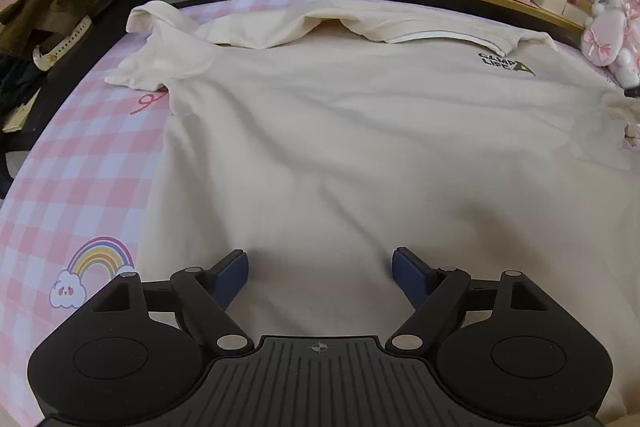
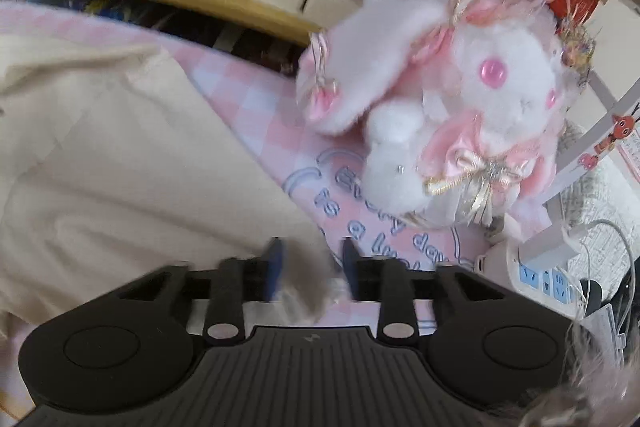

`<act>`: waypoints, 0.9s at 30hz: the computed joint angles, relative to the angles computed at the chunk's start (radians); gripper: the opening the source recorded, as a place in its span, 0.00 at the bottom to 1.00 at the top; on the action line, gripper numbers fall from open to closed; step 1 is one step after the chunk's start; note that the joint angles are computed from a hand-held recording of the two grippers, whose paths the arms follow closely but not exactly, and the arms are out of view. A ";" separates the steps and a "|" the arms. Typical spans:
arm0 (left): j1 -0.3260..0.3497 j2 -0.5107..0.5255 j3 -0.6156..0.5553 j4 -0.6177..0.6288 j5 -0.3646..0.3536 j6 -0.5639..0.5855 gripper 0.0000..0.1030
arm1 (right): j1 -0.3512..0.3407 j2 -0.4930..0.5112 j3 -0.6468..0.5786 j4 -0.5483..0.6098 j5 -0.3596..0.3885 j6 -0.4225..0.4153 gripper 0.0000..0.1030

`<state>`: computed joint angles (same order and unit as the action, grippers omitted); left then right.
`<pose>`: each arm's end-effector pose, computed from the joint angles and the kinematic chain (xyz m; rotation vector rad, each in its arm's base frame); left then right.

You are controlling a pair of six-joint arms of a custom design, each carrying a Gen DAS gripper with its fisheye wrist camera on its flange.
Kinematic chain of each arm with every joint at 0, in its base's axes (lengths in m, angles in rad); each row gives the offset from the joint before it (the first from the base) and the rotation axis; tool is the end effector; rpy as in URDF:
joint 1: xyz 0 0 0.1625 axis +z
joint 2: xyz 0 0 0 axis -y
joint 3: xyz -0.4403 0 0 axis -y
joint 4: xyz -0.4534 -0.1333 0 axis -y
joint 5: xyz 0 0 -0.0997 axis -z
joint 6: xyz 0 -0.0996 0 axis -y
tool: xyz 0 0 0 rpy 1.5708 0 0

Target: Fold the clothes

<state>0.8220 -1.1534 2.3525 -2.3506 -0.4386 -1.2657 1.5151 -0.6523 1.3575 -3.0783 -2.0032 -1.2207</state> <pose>-0.1202 -0.4576 0.0633 -0.2573 2.0637 -0.8729 0.0452 -0.8333 0.1447 1.0815 -2.0295 0.4804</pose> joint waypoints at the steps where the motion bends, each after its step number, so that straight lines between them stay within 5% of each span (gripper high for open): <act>1: 0.000 0.000 0.001 -0.002 0.003 -0.001 0.80 | 0.003 -0.018 0.024 -0.003 0.034 0.012 0.38; 9: -0.001 0.009 0.010 -0.040 0.017 0.022 0.84 | 0.058 -0.085 0.125 0.291 0.264 0.098 0.44; 15: -0.004 0.015 0.021 -0.072 0.025 0.043 0.85 | 0.109 0.008 0.036 0.499 0.241 0.186 0.45; 20: -0.006 0.016 0.026 -0.082 0.023 0.058 0.86 | 0.144 0.121 -0.092 0.585 0.166 0.156 0.42; 23: -0.002 0.007 0.023 -0.074 0.010 0.072 0.86 | 0.173 0.246 -0.247 0.486 0.173 0.134 0.32; 25: 0.000 0.003 0.021 -0.069 0.004 0.074 0.86 | 0.185 0.313 -0.321 0.299 0.192 0.180 0.34; 27: 0.000 -0.003 0.025 -0.076 -0.001 0.087 0.86 | 0.185 0.322 -0.346 0.250 0.221 0.214 0.34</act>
